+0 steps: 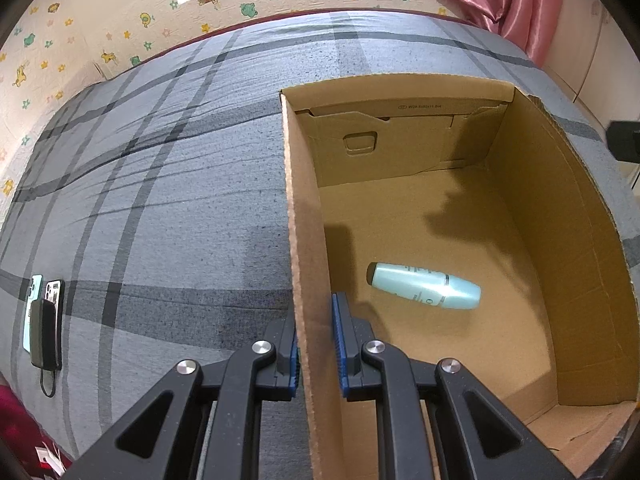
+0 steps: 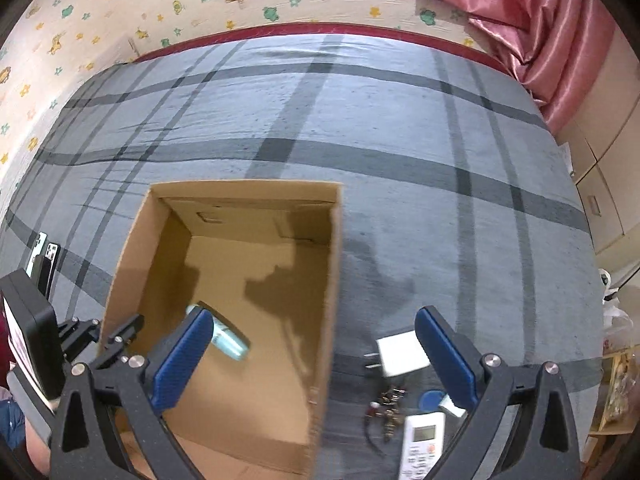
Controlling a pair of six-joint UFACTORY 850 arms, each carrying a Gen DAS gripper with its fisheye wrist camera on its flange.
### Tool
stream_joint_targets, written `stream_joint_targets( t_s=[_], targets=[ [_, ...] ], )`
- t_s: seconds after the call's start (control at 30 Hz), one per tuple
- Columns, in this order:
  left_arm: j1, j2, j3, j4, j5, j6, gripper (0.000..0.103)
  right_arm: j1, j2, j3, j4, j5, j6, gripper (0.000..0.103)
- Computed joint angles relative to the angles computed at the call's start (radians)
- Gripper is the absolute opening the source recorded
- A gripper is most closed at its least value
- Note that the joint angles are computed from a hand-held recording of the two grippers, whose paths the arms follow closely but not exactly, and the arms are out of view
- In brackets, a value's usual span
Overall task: Organize rigid objects
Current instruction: 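Move the right gripper to the white charger and grasp it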
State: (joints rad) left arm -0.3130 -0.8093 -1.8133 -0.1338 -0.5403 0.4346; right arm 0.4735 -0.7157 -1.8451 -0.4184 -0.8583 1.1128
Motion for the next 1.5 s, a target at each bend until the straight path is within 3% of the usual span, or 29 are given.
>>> stream_joint_targets(
  t_s=[0.33,0.7,1.5],
  targets=[
    [-0.004,0.003,0.004,0.02,0.004,-0.017,0.015,-0.032,0.119,0.216,-0.046,0.044,0.064,0.103],
    [-0.009,0.006,0.007,0.046,0.007,-0.04,0.015,-0.063,0.168,0.366,-0.058,0.13,0.106,0.103],
    [-0.013,0.008,0.007,0.062,0.006,-0.059,0.015,-0.111,0.105,0.432,0.054,0.249,0.006,0.103]
  ],
)
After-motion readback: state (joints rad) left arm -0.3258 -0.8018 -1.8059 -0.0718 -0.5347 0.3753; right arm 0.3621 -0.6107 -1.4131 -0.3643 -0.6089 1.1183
